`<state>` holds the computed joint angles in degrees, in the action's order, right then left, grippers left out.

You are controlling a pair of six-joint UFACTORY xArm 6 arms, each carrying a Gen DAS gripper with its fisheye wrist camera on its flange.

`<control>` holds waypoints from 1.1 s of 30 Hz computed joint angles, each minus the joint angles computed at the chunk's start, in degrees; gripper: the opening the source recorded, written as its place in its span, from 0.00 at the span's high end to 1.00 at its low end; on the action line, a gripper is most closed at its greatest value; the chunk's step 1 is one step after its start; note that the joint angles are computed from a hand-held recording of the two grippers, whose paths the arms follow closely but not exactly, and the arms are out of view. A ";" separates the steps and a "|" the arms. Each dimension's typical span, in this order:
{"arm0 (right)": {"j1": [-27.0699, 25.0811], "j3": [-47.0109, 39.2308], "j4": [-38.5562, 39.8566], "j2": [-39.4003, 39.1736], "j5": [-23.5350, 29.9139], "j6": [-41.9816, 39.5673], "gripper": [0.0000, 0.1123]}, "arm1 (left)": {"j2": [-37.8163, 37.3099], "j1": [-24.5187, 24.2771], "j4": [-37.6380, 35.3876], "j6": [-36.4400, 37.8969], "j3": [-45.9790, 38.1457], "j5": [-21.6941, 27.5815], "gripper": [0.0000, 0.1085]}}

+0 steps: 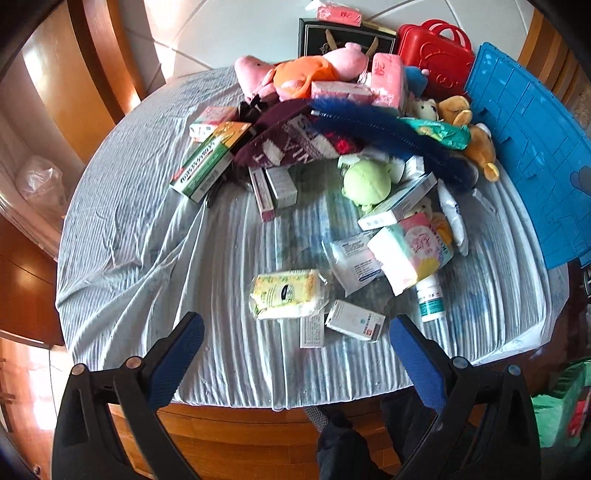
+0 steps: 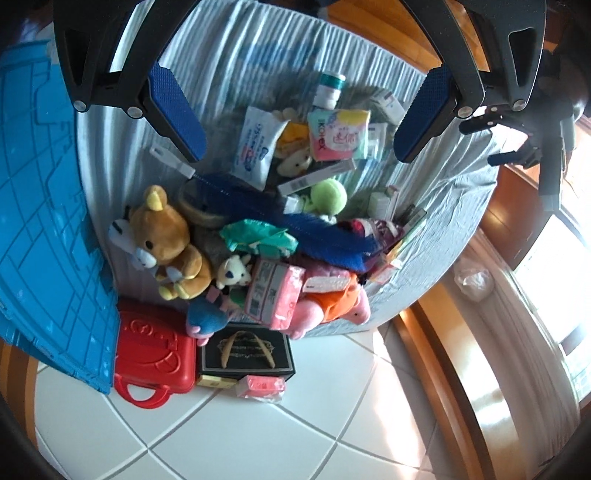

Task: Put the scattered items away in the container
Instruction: 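Move both tools back over the remaining items on the table, then grasp the yellow wrapped tissue pack with the left tool while the right tool grasps the Kotex pack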

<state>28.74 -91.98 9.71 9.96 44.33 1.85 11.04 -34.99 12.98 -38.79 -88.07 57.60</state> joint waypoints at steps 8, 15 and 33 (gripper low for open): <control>3.71 0.74 0.99 6.28 -0.83 -1.03 0.09 | 3.10 1.66 -2.79 3.44 4.64 -5.46 0.06; 6.45 -4.96 -0.21 15.33 1.21 -0.12 0.09 | 9.65 4.41 -8.08 6.76 2.14 -8.68 0.06; 7.24 -20.55 -4.06 29.96 9.97 2.71 0.09 | 18.34 4.82 -10.01 5.95 -6.07 -6.72 0.20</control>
